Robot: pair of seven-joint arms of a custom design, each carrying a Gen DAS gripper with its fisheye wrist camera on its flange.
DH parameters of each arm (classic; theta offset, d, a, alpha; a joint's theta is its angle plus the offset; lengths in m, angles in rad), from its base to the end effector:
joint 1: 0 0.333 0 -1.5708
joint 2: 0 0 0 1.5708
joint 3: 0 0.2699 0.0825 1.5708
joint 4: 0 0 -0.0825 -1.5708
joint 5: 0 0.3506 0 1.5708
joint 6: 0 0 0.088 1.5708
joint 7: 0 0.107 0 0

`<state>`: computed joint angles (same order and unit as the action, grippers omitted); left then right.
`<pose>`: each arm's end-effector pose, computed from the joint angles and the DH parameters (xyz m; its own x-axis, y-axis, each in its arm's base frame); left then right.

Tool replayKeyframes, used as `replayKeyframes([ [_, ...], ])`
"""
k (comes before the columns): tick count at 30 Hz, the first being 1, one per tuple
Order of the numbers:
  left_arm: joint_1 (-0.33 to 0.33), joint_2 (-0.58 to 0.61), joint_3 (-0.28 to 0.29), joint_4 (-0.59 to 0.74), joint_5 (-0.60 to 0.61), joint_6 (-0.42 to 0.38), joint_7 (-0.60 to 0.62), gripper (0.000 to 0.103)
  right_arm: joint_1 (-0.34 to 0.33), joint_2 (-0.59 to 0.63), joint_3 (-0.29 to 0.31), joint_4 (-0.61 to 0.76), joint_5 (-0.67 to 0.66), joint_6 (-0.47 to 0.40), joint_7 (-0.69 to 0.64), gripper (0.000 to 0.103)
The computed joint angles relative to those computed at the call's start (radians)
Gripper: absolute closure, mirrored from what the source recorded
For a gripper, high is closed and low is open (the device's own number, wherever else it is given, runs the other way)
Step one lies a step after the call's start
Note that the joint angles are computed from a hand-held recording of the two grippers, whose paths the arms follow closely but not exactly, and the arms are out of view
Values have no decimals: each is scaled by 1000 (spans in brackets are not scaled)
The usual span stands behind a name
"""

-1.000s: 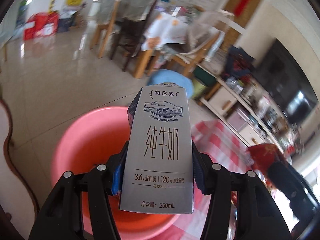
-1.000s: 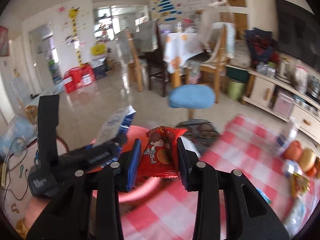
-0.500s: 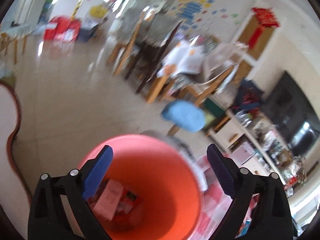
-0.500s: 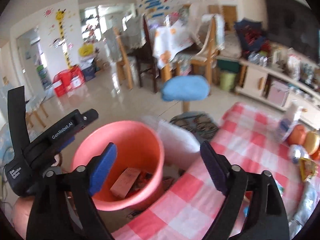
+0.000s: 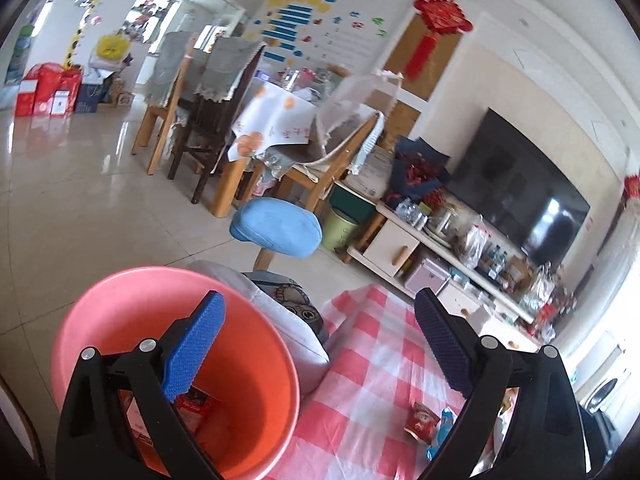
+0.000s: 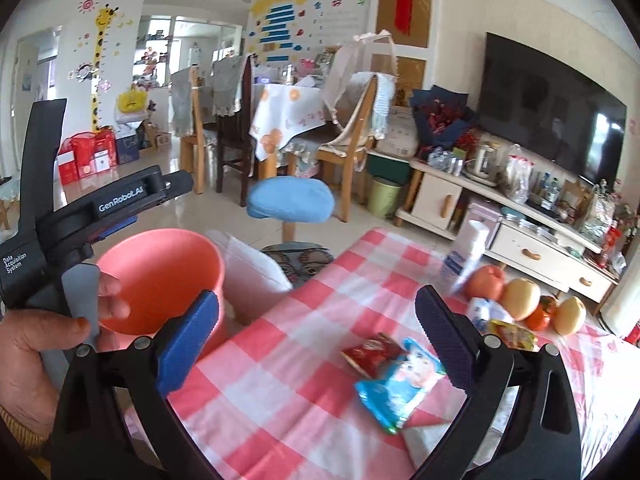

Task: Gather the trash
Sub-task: 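Move both open grippers back over the table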

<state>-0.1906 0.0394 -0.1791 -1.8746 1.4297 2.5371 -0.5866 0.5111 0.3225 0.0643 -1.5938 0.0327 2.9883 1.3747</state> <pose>0.5385 -0.2195 0.5147 0.4018 -0.7963 0.4522 -0.1692 -0.5498 -0.8180 0.5564 0.3504 0.5481 0.6047 -0.7872 0.1208 -0.3170 -0.3770 -0.8703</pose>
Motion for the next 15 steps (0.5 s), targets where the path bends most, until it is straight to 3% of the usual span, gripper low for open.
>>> replayKeyframes([
  [4,-21,52,-7,64,-44,-21,117,9,-22,-38,-10,-64,6,49,-7,4],
  [7,-36,72,4,82,-33,5,99,9,-22,-60,-37,-105,-9,87,12,4],
  [15,-80,142,19,161,-127,14,180,9,-134,-84,29,-158,111,116,-77,4],
])
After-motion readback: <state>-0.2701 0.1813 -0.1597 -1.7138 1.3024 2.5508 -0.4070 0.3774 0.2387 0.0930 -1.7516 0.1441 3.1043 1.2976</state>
